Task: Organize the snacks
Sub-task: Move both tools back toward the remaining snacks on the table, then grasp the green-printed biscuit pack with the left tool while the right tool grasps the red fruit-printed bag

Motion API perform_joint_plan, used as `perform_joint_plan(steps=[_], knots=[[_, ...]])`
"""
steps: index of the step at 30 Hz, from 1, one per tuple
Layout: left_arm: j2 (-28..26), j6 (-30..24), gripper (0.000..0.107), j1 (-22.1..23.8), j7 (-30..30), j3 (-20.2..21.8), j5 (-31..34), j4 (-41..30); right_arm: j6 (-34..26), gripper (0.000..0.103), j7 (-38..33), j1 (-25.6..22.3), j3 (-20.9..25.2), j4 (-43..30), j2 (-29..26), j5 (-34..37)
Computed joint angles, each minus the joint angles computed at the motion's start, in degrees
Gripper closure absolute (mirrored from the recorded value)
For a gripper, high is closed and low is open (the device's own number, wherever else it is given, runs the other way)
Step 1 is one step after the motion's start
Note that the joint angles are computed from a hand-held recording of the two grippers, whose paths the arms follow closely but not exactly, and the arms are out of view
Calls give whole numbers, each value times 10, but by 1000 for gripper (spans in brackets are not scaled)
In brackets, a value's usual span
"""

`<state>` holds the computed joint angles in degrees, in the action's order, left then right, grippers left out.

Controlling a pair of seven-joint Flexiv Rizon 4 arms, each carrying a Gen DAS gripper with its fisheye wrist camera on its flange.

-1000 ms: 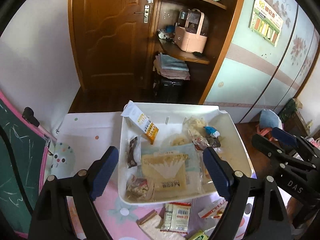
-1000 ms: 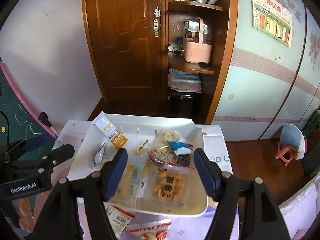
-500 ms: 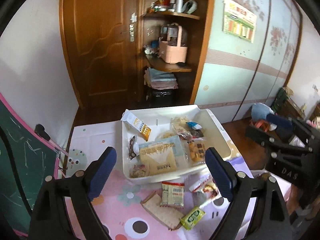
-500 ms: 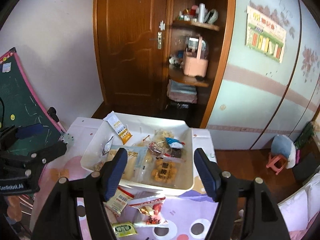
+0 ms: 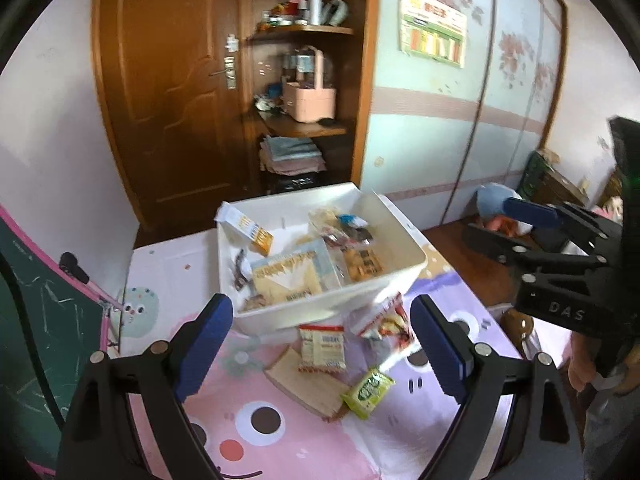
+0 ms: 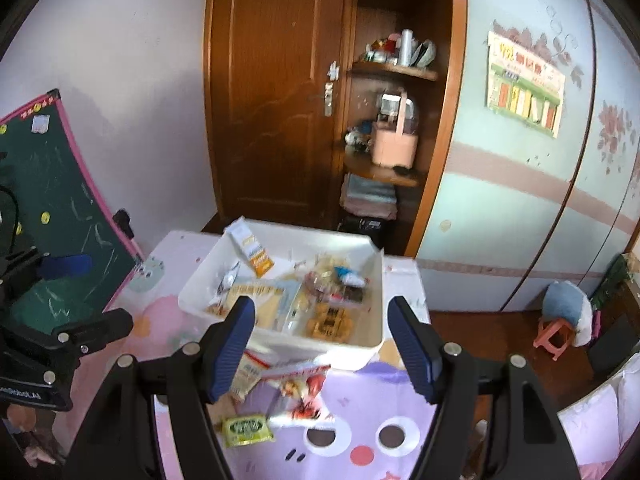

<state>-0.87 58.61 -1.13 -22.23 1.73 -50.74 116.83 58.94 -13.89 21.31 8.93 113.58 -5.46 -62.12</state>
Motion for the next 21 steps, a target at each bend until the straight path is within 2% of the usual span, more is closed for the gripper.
perform_joint_plan(steps=[6,11,21], knots=[[-14,28,17,-14,84,-6,20,61,30,34,-24,1,0,32,-29,45],[-48,58,17,-13,115,-20,32,85,55,34,-25,4,-11,57,-57,93],[-112,62,17,-6,85,-49,94,80,142,34,-66,8,-35,60,-130,199]])
